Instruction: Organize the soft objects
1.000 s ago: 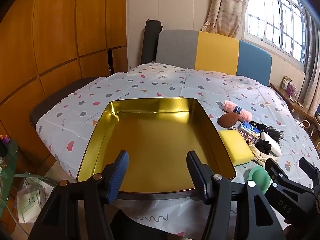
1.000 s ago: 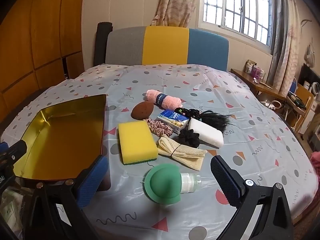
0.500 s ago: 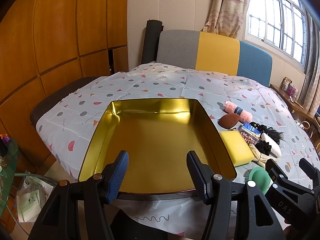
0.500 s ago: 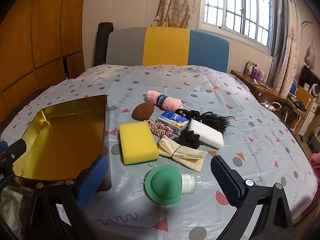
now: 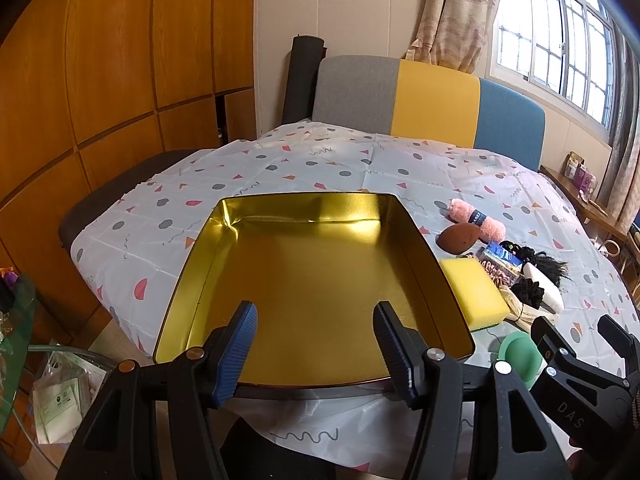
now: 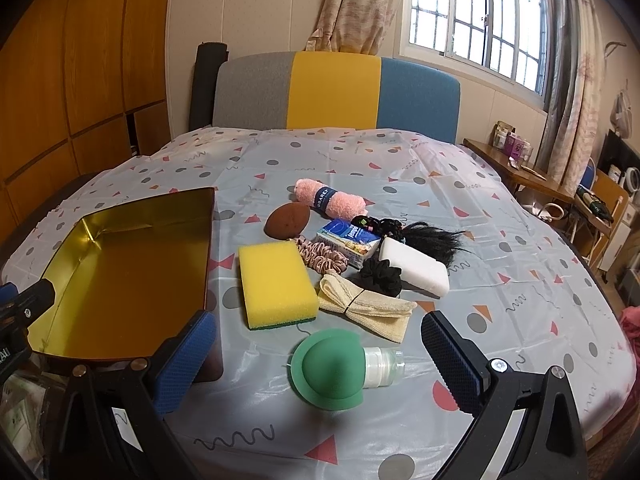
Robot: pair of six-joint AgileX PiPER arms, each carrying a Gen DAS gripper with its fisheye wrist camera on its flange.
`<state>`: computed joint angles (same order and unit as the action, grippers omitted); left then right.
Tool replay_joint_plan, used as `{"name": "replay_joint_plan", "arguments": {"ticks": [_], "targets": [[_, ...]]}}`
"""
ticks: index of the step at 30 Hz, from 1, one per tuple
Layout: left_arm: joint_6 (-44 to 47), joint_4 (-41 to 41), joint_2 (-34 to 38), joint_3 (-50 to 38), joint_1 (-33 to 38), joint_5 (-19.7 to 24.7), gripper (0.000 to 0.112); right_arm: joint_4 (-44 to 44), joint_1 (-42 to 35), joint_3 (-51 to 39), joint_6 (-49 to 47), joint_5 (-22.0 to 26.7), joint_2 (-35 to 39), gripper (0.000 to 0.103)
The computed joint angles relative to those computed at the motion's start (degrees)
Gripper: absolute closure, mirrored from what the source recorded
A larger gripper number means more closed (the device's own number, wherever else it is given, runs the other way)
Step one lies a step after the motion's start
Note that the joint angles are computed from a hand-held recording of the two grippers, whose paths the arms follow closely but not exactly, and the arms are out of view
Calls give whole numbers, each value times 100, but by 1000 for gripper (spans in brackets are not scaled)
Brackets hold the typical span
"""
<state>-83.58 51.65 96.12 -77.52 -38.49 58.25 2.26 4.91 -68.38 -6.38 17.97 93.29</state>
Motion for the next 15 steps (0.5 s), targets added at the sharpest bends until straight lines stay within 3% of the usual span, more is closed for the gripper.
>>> {"name": "replay_joint_plan", "arguments": {"ticks": [15], "targets": [[18, -15, 0, 8, 19, -19, 51, -1, 0, 12, 12, -35, 8, 0]]}}
